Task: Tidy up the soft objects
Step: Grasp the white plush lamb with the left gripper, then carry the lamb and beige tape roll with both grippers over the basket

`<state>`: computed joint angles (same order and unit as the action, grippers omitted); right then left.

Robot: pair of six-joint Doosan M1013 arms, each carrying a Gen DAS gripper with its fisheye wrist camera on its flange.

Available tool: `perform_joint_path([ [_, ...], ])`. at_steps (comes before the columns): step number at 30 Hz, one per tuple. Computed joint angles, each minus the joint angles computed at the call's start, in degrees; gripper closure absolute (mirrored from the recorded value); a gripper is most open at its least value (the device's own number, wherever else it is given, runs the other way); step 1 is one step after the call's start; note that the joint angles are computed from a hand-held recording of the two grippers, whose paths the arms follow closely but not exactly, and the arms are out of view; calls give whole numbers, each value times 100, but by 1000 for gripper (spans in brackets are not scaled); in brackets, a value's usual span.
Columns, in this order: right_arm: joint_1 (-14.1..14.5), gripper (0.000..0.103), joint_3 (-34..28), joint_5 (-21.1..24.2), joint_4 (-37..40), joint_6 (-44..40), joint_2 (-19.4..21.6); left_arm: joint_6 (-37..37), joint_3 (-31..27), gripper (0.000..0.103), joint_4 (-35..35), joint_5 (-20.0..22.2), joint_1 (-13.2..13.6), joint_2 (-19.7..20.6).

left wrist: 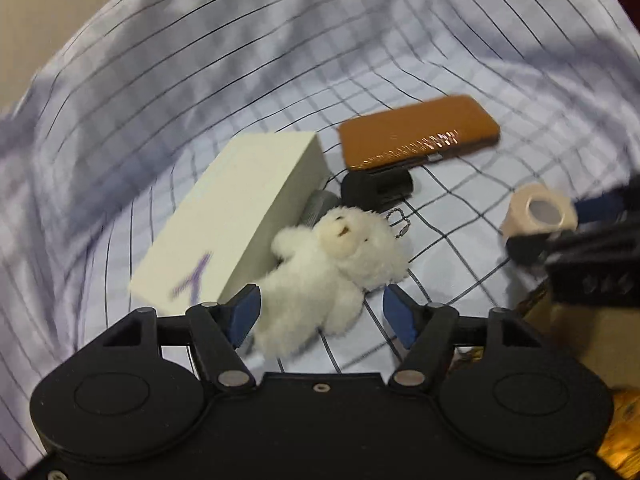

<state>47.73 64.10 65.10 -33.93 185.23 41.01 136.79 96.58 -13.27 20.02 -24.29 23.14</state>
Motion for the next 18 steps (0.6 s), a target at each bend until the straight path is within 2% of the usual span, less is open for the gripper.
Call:
perform_joint_path([
  [7, -18, 55, 160, -67, -95, 176, -111, 877, -280, 38, 85, 300, -69, 235],
  [10, -31, 55, 201, -121, -105, 196, -133, 1166, -447, 38, -141, 575, -40, 326],
  [15, -50, 55, 236, -178, -64, 256, -138, 1148, -741, 31, -455, 1084, 53, 480],
  [18, -49, 55, 223, -168, -28, 254, -123, 1113, -812, 32, -759, 1233, 118, 538],
])
